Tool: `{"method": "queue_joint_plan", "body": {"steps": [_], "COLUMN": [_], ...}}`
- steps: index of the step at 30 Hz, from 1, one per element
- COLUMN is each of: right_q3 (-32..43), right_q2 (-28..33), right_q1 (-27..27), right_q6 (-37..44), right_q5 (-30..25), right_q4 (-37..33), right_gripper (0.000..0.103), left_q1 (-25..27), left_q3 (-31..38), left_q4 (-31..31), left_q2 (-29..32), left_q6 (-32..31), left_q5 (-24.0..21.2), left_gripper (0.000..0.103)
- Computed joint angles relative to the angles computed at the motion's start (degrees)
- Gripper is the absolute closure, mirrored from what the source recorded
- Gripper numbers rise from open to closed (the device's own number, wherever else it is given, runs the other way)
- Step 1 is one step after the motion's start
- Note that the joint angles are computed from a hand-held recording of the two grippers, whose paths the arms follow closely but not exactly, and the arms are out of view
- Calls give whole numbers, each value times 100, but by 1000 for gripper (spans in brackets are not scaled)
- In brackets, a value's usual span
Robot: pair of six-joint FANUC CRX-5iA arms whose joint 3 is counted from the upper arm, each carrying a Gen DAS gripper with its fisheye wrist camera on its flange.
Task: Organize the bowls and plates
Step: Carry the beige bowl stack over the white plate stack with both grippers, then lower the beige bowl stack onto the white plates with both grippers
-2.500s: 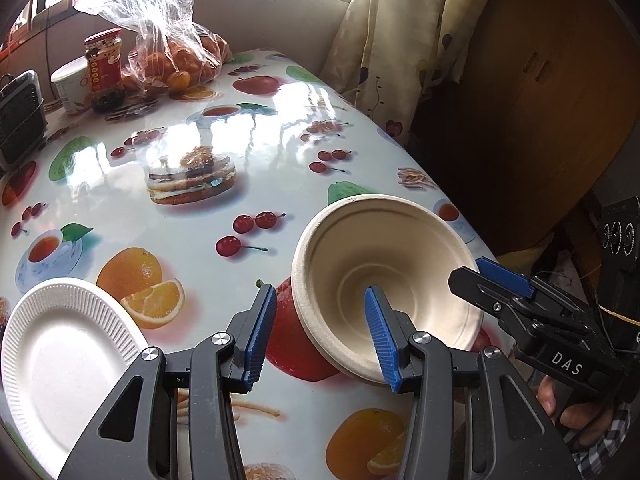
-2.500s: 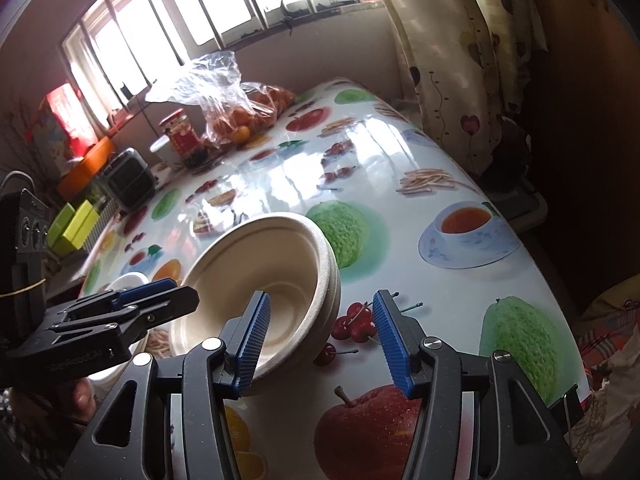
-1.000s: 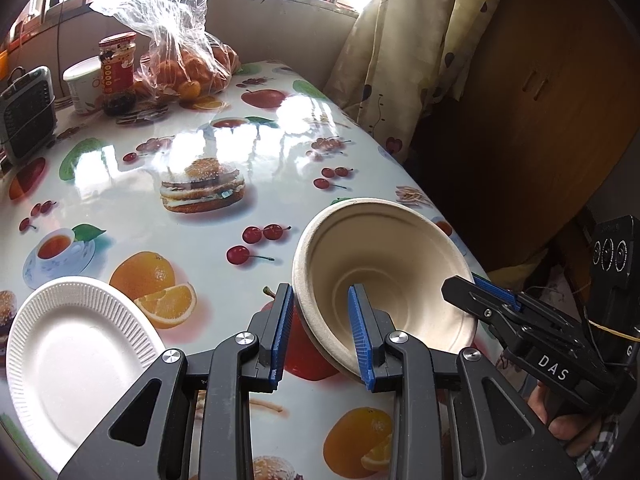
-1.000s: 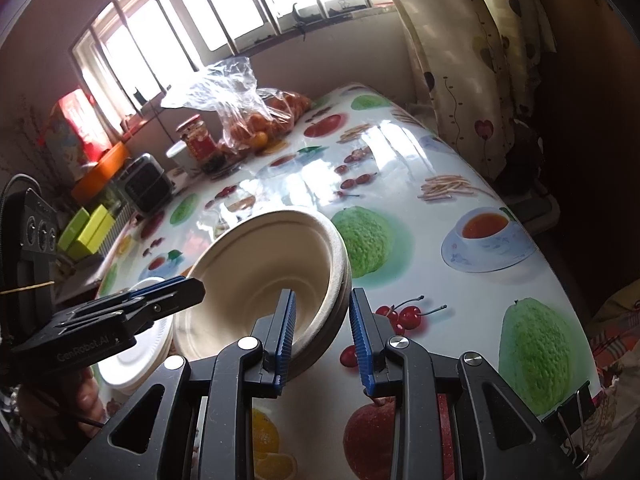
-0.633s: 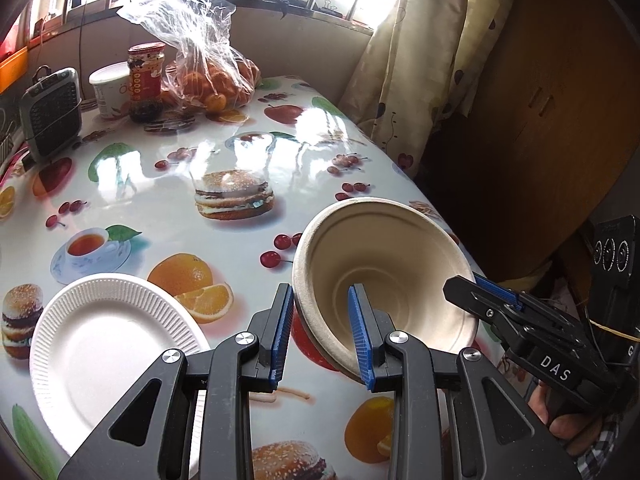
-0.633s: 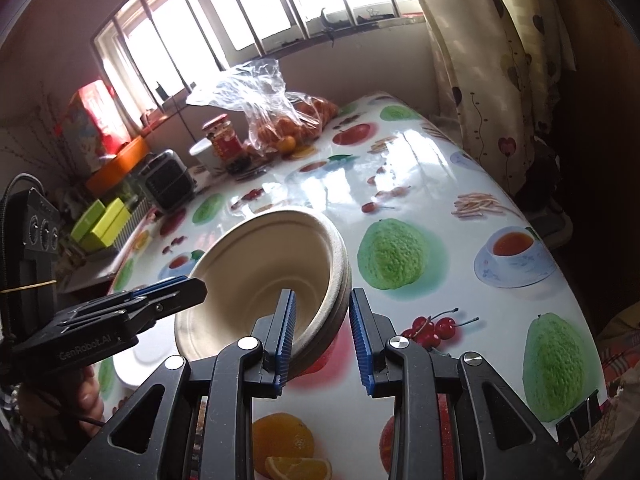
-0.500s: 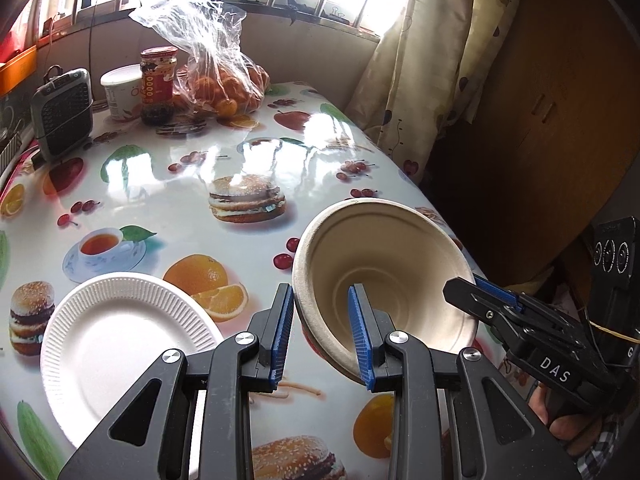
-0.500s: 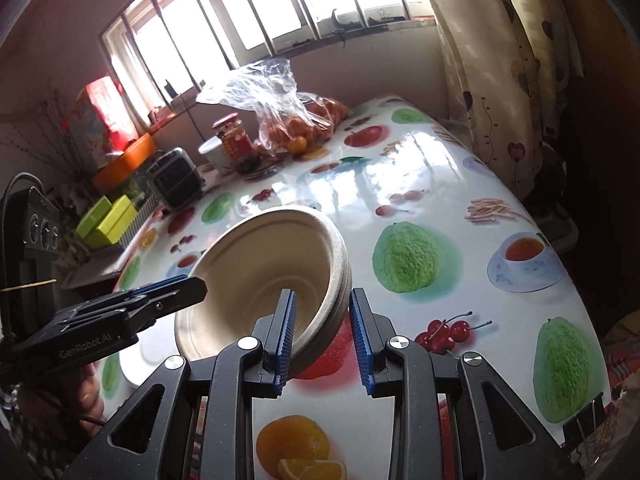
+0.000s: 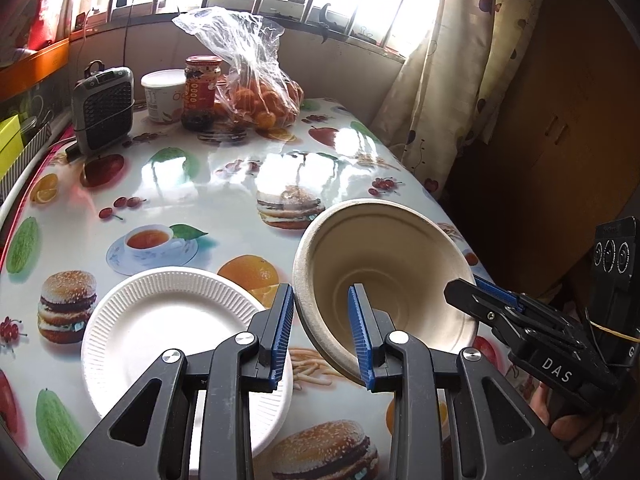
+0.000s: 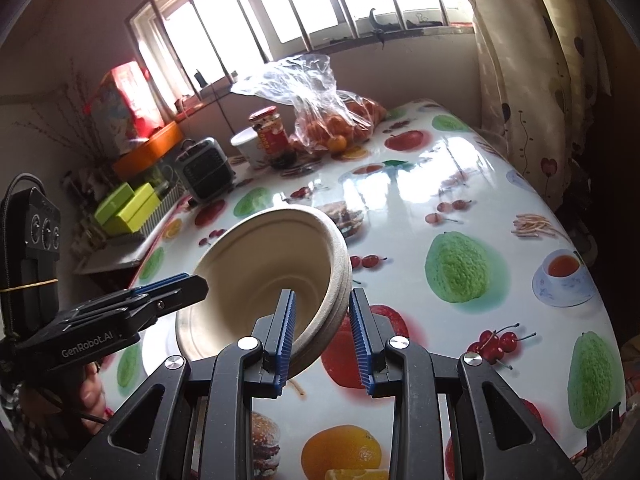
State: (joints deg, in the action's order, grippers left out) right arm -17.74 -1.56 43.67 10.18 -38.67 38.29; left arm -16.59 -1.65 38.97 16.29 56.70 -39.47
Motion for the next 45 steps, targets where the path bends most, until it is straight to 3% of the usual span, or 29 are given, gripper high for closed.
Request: {"method": "queue_joint_plan", "body": {"steps": [31,45], "right_q3": [1421,1954], "right_q2": [1216,1650], "right_q1": [200,207], "right_q6": [1632,2242], "right_q5": [431,315], "right_q4": [-1303,-1973], "right_gripper": [76,76], "left_q1": [876,1082], "left_q3": [-821,-879], "left_q4": [-32,-231], "left_q2": [-602,-569], "left_q6": [261,475], "left_q5": [448,414], "left_gripper": [73,73]}}
